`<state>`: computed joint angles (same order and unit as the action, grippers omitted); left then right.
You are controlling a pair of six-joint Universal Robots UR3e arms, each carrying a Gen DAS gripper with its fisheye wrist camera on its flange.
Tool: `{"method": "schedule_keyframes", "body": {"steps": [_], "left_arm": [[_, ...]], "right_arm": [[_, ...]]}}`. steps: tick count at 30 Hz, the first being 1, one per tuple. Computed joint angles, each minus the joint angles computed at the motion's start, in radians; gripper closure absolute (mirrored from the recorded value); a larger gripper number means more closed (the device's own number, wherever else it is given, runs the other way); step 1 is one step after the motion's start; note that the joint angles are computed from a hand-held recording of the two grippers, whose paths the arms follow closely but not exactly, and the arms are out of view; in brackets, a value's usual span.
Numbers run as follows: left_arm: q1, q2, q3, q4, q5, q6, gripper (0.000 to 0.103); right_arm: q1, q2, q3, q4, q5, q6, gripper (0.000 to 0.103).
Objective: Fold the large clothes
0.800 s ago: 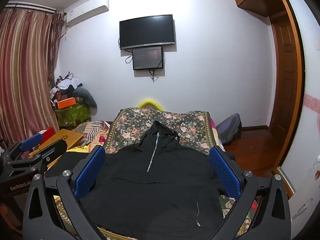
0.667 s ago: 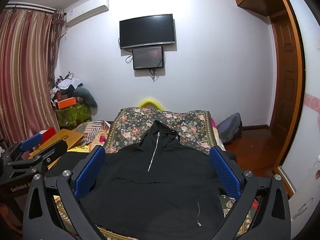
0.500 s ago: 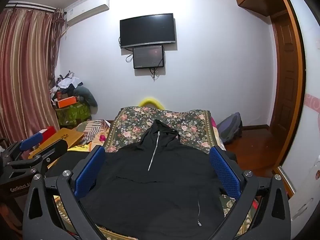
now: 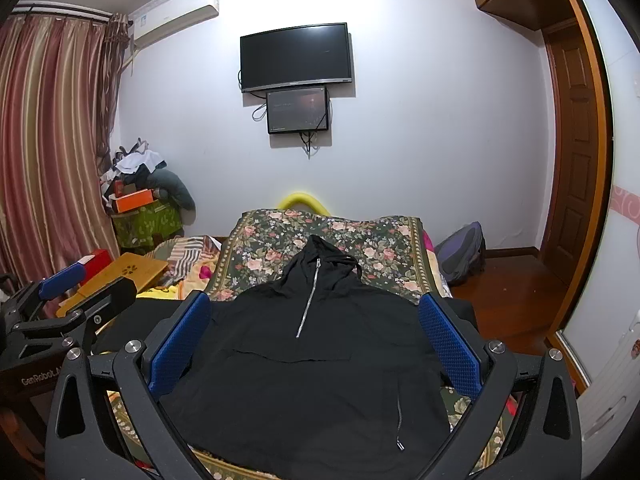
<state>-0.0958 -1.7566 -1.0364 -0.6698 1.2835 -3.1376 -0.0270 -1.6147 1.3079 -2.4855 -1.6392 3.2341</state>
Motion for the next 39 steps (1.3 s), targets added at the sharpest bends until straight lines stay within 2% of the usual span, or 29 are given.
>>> {"method": "schedule_keyframes", "body": {"steps": [39], "left_arm": [[0.004,-0.016,0.001,0.006,0.002,0.005,0.0]], "right_arm": [[-0.01,-0.001,0.015,-0.001,0.01,-0.009,0.0]]}}
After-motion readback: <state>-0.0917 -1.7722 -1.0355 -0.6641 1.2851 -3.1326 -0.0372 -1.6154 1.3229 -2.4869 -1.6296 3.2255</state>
